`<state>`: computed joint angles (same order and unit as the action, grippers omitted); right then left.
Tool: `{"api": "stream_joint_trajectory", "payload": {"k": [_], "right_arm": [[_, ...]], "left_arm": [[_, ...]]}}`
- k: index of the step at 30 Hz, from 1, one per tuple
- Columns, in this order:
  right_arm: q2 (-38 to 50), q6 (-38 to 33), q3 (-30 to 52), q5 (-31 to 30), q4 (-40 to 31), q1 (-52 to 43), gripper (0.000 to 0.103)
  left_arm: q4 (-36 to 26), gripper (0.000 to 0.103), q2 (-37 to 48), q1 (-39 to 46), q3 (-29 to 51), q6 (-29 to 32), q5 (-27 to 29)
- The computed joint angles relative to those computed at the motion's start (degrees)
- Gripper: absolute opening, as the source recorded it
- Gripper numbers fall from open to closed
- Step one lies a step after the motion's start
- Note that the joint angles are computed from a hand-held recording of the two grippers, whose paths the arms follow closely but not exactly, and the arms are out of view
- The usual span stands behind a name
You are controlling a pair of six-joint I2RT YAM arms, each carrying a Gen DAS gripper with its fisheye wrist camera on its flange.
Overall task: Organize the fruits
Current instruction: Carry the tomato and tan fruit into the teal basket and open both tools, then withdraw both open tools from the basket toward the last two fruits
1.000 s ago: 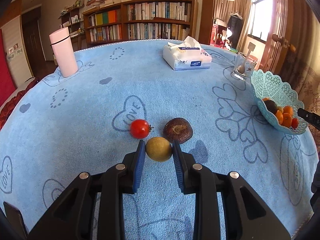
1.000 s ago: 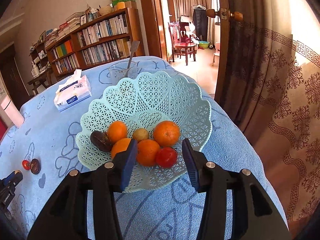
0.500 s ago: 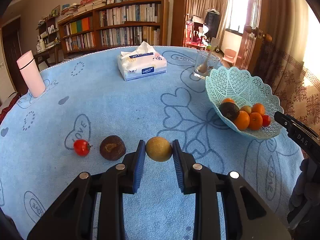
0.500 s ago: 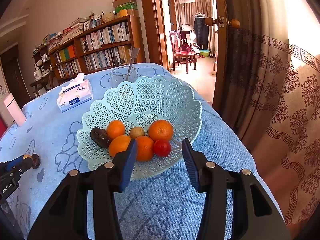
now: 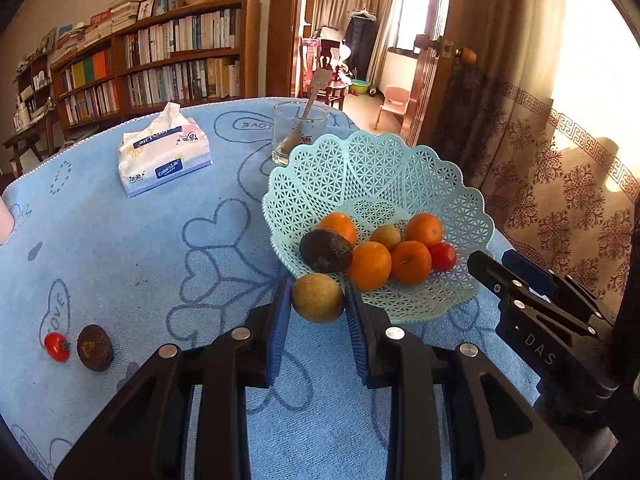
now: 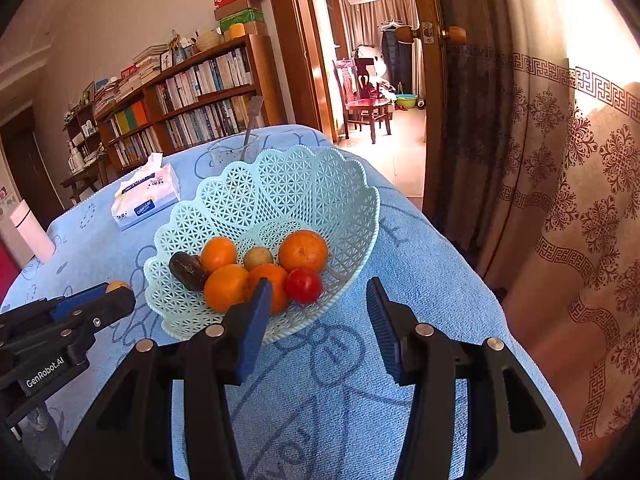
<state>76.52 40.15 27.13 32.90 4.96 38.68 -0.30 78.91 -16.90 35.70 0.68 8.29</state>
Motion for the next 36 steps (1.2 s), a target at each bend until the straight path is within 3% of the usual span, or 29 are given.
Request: {"api": "stream_joint_trajectory", "payload": {"k": [11,13,16,20,23,36], "right_arm": [[0.31,0.93,-1.21,-1.71,1.83,-1.61,0.050],[0.29,1.04,-1.46,-1.94,2.06,-1.99,0.050],[0.17,1.38,-1.77,-2.31,2.15,-2.59,0.050],[0.79,1.70,-1.48,-2.29,1.98,-2.51,0.050],[1.17,1.82,-1.11,-1.74,1.61,-1.93,0.050],[2.64,3.40,0.98,-0.14,-0.14,1.44,0.050]], "left_arm": [[2.03,0.028,8.50,-4.96,4.82,-1.48,0.60],[2.24,0.032,9.19,-5.01,4.87,-1.77,0.91],[3.47,0.049,8.89,-4.31,3.82,-2.01,1.11],[4.03,0.053,7.07,-2.71,2.23,-1.16,2.29],[4.39,0.065,4.61,-1.85,0.72,-1.01,1.64],[2.01,0.065,0.23,7.28,-2.23,0.75,4.30]]}}
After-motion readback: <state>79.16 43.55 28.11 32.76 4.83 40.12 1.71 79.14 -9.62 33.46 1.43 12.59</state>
